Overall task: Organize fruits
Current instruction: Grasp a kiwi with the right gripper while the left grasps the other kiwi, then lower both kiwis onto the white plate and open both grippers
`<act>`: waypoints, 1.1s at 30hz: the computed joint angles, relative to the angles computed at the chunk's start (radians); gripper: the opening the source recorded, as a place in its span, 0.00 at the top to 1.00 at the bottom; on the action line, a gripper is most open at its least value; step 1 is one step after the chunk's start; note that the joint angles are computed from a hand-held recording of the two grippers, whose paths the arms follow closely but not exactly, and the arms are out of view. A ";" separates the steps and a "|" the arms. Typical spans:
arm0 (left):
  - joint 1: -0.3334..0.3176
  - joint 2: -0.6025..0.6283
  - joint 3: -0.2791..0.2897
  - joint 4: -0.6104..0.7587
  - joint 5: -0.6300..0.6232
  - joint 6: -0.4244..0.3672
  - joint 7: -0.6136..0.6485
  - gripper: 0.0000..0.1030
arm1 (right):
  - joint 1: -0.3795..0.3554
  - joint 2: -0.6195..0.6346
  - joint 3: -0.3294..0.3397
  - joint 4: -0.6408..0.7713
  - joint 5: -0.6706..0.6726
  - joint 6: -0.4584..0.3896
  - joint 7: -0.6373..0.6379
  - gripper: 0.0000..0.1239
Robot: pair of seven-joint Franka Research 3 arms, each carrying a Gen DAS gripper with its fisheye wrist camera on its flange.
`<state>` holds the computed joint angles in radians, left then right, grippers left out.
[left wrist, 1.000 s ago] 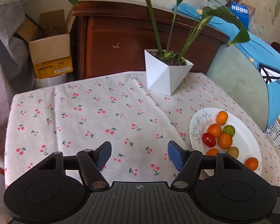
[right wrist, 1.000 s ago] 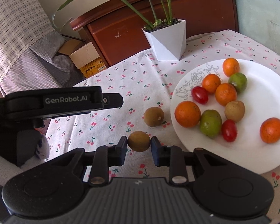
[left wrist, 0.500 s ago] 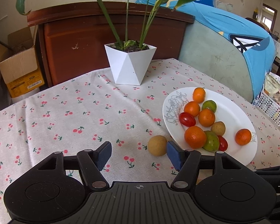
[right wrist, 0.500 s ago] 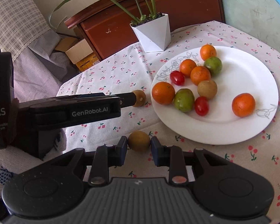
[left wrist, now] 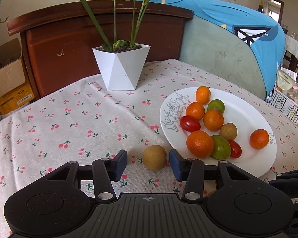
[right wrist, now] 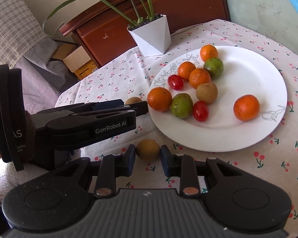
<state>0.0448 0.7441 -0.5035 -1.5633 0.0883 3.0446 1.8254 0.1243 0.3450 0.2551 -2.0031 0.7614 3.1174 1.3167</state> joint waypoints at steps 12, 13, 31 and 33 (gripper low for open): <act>-0.001 -0.015 0.006 -0.023 0.009 0.018 -0.022 0.77 | -0.022 0.005 0.024 0.009 0.031 0.003 -0.034 0.77; -0.006 -0.021 0.015 -0.024 0.007 0.015 -0.036 0.77 | -0.031 0.004 0.036 0.009 0.042 0.008 -0.049 0.77; 0.085 0.004 -0.164 0.008 0.007 0.072 -0.088 0.77 | -0.368 -0.004 0.374 0.035 0.347 0.258 -0.348 0.77; 0.088 0.018 -0.190 0.016 0.019 0.066 -0.068 0.77 | -0.356 -0.007 0.348 0.034 0.335 0.276 -0.316 0.77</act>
<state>0.1333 0.7625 -0.6939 -1.5475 0.1078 3.1107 1.7576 -0.2315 0.3375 0.6029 -1.9695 1.0965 3.3934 1.0005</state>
